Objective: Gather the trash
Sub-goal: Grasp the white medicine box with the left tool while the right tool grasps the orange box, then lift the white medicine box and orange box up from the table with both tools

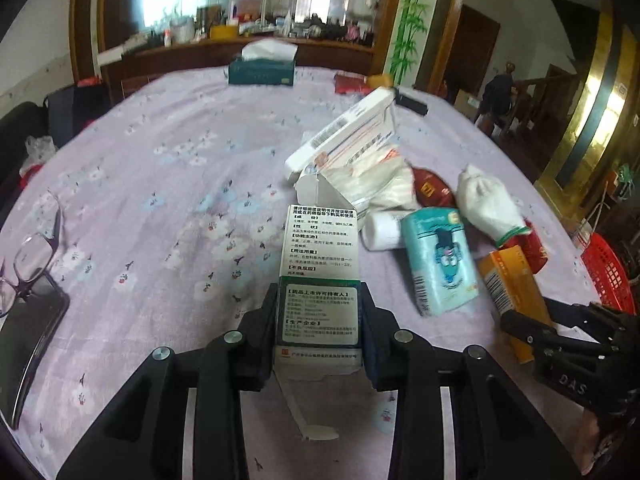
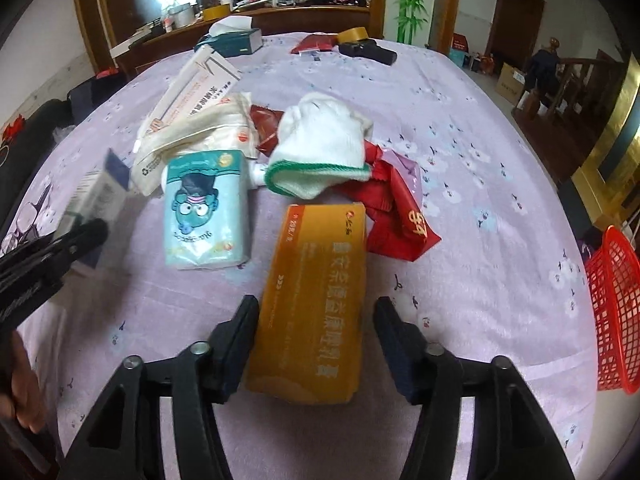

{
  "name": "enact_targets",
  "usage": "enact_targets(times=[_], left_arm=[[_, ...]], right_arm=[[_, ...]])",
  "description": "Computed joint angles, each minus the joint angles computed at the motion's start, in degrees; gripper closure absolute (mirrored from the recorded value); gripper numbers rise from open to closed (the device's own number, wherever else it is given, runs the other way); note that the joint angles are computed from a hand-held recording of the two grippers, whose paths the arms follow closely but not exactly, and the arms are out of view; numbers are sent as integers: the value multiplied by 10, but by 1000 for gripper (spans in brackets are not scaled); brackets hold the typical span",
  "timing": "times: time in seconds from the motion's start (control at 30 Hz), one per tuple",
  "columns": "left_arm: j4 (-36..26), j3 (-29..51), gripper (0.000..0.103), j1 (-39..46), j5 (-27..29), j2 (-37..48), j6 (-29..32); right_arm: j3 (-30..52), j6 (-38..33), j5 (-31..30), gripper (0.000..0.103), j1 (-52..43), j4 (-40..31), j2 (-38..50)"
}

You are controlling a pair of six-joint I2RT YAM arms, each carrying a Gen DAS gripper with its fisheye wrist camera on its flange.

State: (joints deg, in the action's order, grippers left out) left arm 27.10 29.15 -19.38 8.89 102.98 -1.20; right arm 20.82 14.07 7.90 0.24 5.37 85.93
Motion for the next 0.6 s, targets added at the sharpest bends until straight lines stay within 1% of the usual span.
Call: enact_targets(times=[0.17, 0.27, 0.37, 0.43, 0.53, 0.6], left_arm=[[74, -54, 70, -20, -24, -25, -17], [114, -77, 70, -33, -42, -30, -30], [138, -83, 70, -46, -61, -21, -32], [148, -84, 70, -47, -63, -14, -34], [154, -85, 70, -52, -71, -9, -33], [158, -87, 70, -57, -78, -6, -36]], right_arm=[[-43, 1, -24, 51, -19, 30, -47], [-85, 5, 0, 52, 0, 71, -96], [-123, 10, 19, 52, 18, 122, -126], [-141, 12, 20, 52, 23, 148, -139], [-158, 16, 41, 52, 38, 184, -142], [-162, 15, 37, 52, 37, 199, -136]])
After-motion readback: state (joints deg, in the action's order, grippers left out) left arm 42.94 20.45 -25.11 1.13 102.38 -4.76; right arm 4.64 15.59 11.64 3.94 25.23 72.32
